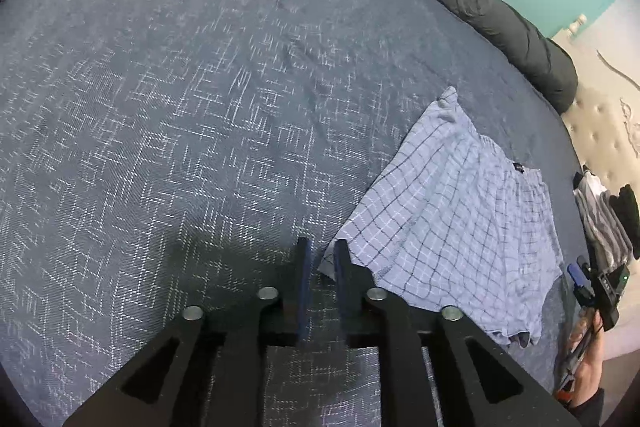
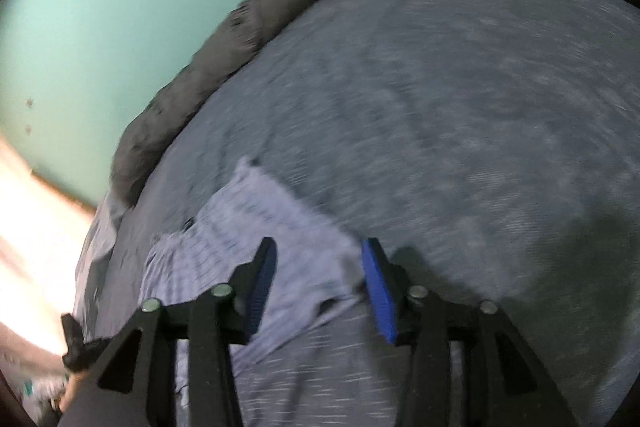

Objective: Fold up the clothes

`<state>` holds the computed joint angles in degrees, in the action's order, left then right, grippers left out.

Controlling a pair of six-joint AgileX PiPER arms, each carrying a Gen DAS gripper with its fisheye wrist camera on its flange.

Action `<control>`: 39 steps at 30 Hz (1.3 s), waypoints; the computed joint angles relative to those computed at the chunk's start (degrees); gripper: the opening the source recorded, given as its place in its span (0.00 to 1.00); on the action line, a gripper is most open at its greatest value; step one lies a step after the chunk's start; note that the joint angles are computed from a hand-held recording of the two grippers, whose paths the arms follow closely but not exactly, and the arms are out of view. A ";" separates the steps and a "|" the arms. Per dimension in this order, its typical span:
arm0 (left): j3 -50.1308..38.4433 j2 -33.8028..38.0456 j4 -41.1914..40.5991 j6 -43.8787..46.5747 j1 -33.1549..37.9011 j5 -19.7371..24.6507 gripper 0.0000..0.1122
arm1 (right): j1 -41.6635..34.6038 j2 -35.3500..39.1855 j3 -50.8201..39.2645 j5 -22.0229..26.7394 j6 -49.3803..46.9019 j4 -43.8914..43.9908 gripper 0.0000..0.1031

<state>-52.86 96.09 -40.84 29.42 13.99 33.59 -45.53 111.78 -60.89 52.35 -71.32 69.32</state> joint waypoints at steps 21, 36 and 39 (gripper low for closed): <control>-1.53 4.01 2.91 -3.55 -2.91 -0.74 0.23 | -1.92 4.23 -4.14 0.92 2.53 -4.08 0.01; -15.33 7.35 12.75 -13.30 -7.06 3.94 0.24 | 6.39 4.39 -15.88 5.54 7.32 -7.75 0.45; -22.16 11.45 12.97 -13.46 -9.20 5.81 0.24 | 12.73 8.95 -24.68 7.04 11.23 -10.39 0.45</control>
<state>-75.03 107.53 -27.87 15.95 4.79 39.40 -32.80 120.73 -85.57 59.38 -60.09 58.92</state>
